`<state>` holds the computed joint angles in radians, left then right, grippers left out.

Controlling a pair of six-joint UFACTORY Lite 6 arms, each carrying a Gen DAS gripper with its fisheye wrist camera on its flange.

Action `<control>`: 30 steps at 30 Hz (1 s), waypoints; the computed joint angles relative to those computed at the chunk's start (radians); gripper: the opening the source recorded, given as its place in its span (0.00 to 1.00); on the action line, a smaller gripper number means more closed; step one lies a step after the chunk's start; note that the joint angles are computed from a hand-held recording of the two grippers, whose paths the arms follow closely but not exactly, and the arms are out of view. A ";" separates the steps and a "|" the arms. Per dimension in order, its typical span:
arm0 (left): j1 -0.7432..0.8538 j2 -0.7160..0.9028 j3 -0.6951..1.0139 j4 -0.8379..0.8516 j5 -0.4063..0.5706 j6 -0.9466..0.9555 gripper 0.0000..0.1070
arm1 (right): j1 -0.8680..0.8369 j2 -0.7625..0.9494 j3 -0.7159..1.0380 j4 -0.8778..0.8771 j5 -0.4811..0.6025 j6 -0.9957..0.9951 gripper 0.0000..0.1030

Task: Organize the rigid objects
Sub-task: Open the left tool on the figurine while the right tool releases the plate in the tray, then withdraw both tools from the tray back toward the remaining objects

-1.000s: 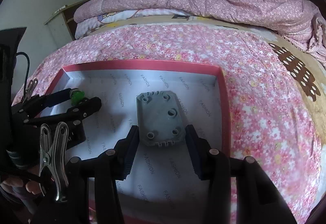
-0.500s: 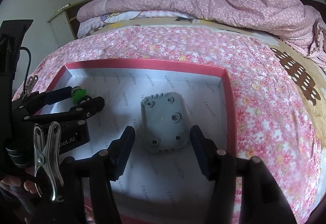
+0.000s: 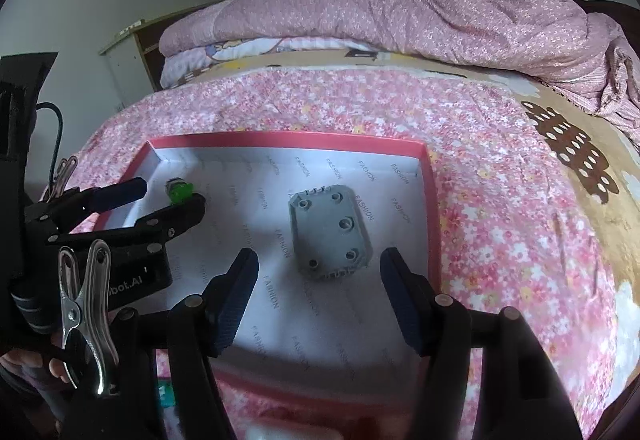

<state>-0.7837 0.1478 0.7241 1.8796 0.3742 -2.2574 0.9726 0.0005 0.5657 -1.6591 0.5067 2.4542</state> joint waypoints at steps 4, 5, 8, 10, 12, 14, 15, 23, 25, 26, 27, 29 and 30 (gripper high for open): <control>-0.035 -0.078 -0.059 -0.057 0.008 0.030 0.70 | 0.070 -0.052 -0.014 0.099 0.053 -0.065 0.63; -0.047 -0.101 -0.077 -0.073 0.011 0.037 0.70 | 0.084 -0.060 -0.015 0.118 0.062 -0.075 0.63; -0.090 -0.166 -0.126 -0.147 0.042 0.080 0.70 | 0.125 -0.093 -0.026 0.171 0.086 -0.104 0.63; -0.118 -0.204 -0.153 -0.189 0.062 0.106 0.70 | 0.160 -0.109 -0.031 0.215 0.110 -0.130 0.63; -0.144 -0.242 -0.185 -0.223 0.077 0.123 0.70 | 0.191 -0.124 -0.037 0.254 0.131 -0.153 0.63; -0.175 -0.280 -0.216 -0.264 0.091 0.145 0.70 | 0.220 -0.138 -0.044 0.291 0.148 -0.170 0.63; -0.189 -0.292 -0.224 -0.285 0.099 0.158 0.70 | 0.236 -0.146 -0.048 0.309 0.156 -0.177 0.63; -0.311 -0.408 -0.317 -0.438 0.157 0.214 0.70 | 0.365 -0.198 -0.081 0.434 0.233 -0.207 0.63; -0.342 -0.426 -0.328 -0.470 0.175 0.223 0.70 | 0.406 -0.206 -0.083 0.465 0.260 -0.205 0.63; -0.359 -0.440 -0.337 -0.489 0.184 0.227 0.70 | 0.423 -0.208 -0.084 0.477 0.270 -0.202 0.63; -0.376 -0.453 -0.346 -0.508 0.193 0.231 0.70 | 0.444 -0.207 -0.082 0.489 0.282 -0.198 0.63; -0.399 -0.482 -0.366 -0.538 0.202 0.236 0.70 | 0.474 -0.203 -0.076 0.512 0.301 -0.198 0.63; -0.414 -0.494 -0.374 -0.553 0.210 0.238 0.70 | 0.495 -0.200 -0.074 0.523 0.312 -0.193 0.63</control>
